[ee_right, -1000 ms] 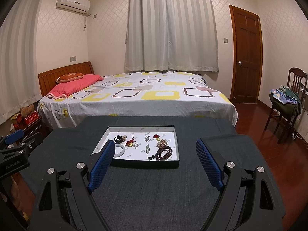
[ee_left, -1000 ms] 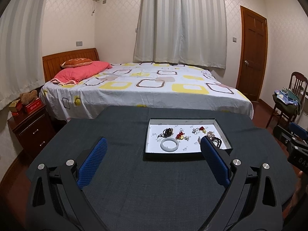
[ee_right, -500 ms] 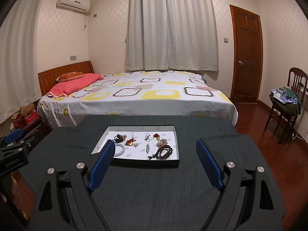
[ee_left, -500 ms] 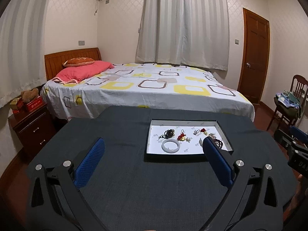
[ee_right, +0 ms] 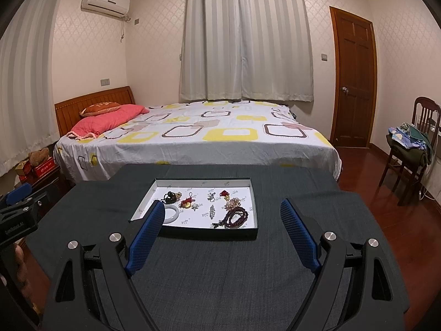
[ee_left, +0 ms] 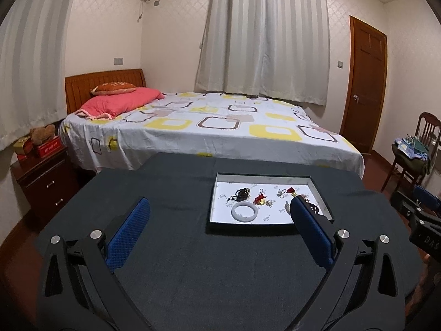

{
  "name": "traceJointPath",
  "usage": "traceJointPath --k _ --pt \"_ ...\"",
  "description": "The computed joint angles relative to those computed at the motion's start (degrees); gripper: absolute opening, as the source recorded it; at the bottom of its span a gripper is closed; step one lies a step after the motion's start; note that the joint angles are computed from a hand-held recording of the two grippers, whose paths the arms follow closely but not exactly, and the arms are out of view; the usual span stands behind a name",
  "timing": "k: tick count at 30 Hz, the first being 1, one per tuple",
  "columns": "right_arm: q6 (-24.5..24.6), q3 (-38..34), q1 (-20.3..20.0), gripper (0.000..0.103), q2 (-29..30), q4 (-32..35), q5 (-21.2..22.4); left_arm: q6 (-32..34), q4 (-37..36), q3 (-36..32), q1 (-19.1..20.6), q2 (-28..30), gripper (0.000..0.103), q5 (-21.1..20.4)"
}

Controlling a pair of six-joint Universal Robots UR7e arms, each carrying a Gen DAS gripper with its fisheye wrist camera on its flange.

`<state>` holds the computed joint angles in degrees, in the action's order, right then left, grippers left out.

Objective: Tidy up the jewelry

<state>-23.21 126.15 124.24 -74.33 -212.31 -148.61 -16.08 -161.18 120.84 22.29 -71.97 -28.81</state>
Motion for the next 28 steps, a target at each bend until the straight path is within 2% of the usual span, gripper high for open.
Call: traceJointPath --k 13,19,25,28 --pt "0.33 0.19 0.04 0.083 0.36 0.05 0.00 -1.05 2.93 -0.32 -0.06 0.19 0.099 -0.72" --pt "0.44 0.24 -0.04 0.083 0.53 -0.06 -0.03 0.18 0.69 0.22 0.00 0.48 0.099 0.20" --pt "0.74 0.42 -1.04 0.083 0.48 0.01 0.22 -2.52 4.60 -0.79 1.87 1.23 0.099 0.64" --pt "0.31 0.79 -2.83 0.083 0.48 -0.79 1.08 -4.68 7.75 -1.89 4.27 1.82 0.099 -0.34"
